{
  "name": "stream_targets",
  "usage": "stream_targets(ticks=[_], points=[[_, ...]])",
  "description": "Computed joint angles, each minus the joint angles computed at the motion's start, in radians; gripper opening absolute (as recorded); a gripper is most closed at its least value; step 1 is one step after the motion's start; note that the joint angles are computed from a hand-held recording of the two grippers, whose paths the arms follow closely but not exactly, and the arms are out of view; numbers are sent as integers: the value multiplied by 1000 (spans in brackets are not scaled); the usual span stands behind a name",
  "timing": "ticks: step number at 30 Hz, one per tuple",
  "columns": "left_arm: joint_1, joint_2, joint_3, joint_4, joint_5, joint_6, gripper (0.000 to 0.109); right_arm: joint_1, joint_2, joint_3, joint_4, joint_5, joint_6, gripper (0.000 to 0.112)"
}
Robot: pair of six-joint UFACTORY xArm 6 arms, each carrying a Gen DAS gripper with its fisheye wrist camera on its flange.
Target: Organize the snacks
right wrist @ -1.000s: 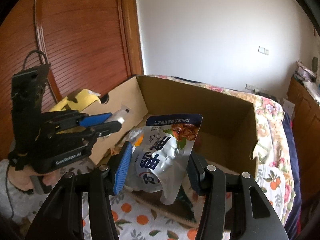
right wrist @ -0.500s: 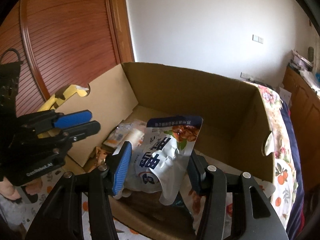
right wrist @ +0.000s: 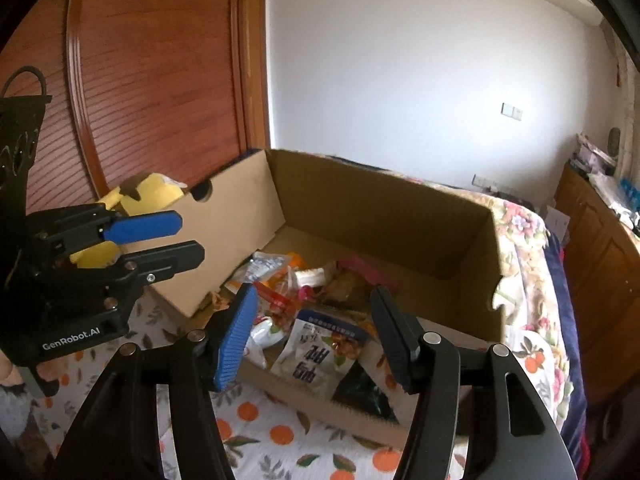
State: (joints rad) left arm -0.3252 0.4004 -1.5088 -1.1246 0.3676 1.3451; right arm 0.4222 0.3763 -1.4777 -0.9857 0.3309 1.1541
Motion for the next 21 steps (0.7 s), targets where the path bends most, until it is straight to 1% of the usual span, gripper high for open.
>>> stream_targets(ticks=[8, 12, 21], points=[[3, -184, 161, -58, -24, 72, 39, 59, -162, 120, -120, 76, 149, 60], [3, -269, 235, -52, -29, 76, 39, 95, -249, 187, -171, 132, 214, 61], [-8, -432, 383, -110, -50, 117, 43, 189, -435, 335, -244, 268, 329, 65]])
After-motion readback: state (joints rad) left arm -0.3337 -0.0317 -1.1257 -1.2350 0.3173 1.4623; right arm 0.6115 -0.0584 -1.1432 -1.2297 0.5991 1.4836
